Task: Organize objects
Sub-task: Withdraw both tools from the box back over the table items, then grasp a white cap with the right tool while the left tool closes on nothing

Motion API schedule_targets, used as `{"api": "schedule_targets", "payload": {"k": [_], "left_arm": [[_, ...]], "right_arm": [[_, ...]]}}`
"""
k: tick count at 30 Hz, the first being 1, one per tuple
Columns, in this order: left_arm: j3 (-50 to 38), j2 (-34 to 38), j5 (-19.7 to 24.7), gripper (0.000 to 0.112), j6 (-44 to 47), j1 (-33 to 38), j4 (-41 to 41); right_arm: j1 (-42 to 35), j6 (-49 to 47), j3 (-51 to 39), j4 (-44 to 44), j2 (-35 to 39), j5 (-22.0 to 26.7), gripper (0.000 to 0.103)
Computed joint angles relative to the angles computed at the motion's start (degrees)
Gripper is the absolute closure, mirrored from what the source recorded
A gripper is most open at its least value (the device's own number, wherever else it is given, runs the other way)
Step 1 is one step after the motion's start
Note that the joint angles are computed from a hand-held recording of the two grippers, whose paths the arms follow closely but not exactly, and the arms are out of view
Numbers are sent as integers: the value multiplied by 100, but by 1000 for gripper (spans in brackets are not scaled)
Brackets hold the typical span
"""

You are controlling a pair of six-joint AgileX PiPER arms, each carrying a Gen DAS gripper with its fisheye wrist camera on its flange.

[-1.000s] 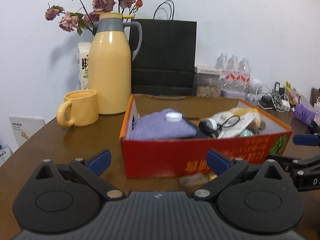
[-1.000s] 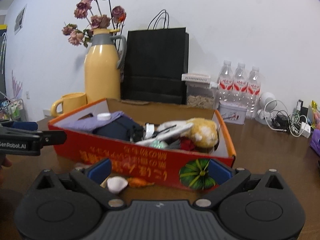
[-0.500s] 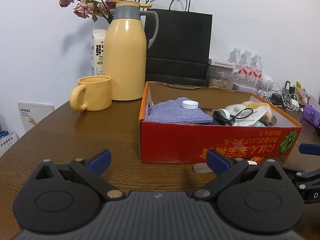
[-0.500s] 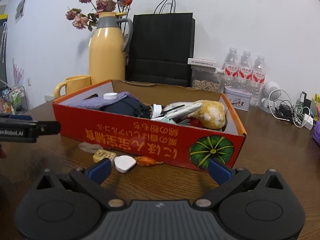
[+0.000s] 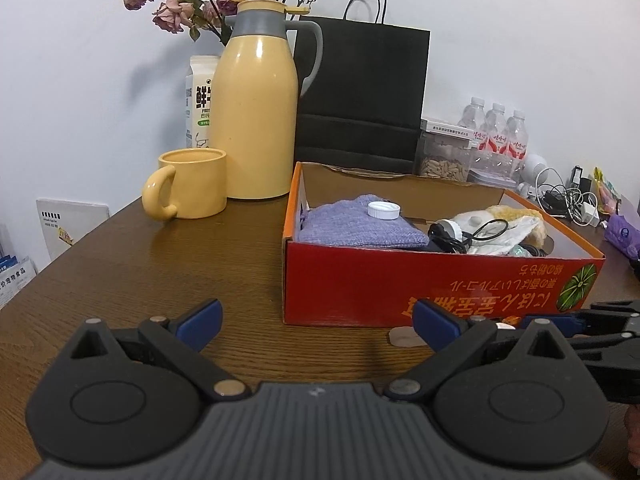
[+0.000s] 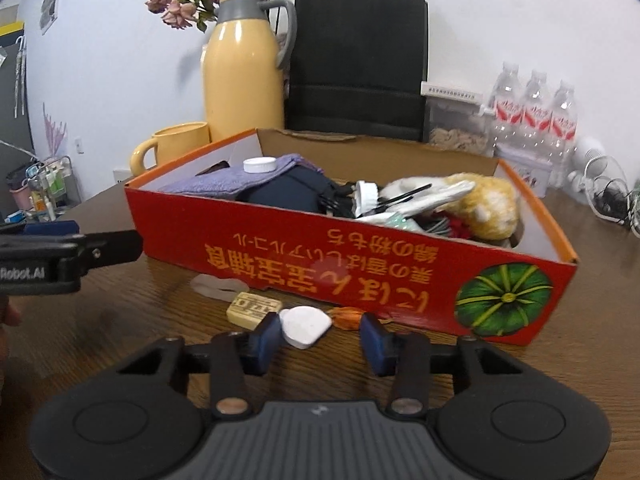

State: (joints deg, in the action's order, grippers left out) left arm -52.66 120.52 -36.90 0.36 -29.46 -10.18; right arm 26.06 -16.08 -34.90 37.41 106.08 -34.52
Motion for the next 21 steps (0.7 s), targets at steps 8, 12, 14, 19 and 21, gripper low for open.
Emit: {"api": "schedule_targets", "payload": {"k": [8, 12, 14, 19, 21], "left_arm": [[-35, 14, 62, 9, 27, -14, -40], [-100, 38, 169, 9, 42, -8, -80], [-131, 48, 222, 9, 61, -8, -121], [-240, 89, 402, 9, 139, -6, -242], [-328, 120, 539, 9, 249, -20, -322]], "right_arm": [[-40, 122, -68, -186, 42, 80, 77], [53, 203, 75, -170, 17, -243, 77], [183, 193, 228, -39, -7, -610, 77], [351, 235, 587, 191, -126, -1288, 77], [351, 292, 706, 223, -194, -1443, 77]]}}
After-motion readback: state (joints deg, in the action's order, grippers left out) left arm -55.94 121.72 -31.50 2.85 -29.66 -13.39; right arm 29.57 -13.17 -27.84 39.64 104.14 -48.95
